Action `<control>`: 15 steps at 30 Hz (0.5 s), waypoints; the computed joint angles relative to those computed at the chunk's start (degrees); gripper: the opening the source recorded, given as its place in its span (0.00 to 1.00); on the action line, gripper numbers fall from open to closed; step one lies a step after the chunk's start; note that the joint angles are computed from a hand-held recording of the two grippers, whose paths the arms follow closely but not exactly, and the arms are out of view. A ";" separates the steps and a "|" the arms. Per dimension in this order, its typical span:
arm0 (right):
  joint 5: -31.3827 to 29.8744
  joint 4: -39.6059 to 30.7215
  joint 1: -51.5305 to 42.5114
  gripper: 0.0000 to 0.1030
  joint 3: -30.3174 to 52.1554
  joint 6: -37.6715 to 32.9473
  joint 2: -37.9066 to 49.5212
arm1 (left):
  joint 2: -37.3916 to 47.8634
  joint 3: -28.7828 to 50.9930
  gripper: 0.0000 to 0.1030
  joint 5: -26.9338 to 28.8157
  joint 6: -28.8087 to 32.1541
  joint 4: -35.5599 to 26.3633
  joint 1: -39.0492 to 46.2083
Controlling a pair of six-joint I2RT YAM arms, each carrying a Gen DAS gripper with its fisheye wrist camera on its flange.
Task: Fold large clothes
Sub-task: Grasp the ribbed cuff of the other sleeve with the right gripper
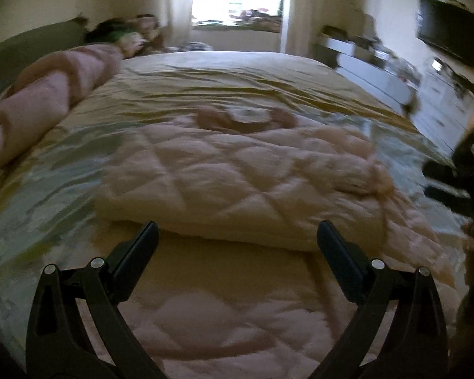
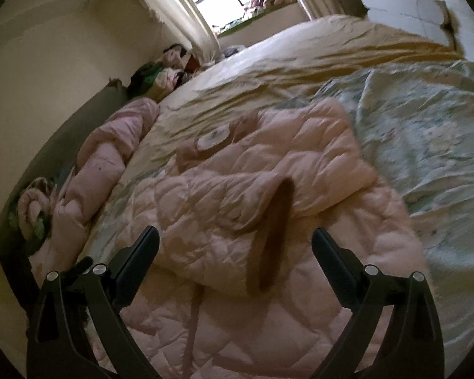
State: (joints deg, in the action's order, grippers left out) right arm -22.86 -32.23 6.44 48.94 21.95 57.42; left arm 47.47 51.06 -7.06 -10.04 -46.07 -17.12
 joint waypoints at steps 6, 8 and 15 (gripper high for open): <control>4.03 4.70 6.41 0.84 0.53 2.64 6.59 | -0.05 -0.29 0.91 12.15 6.62 0.07 18.94; 5.85 5.71 7.43 0.78 1.73 2.79 9.77 | 0.85 -0.17 0.91 16.12 8.47 0.35 24.76; 4.13 11.28 3.14 0.28 4.97 5.79 22.76 | 5.22 1.84 0.91 23.91 12.32 1.17 36.64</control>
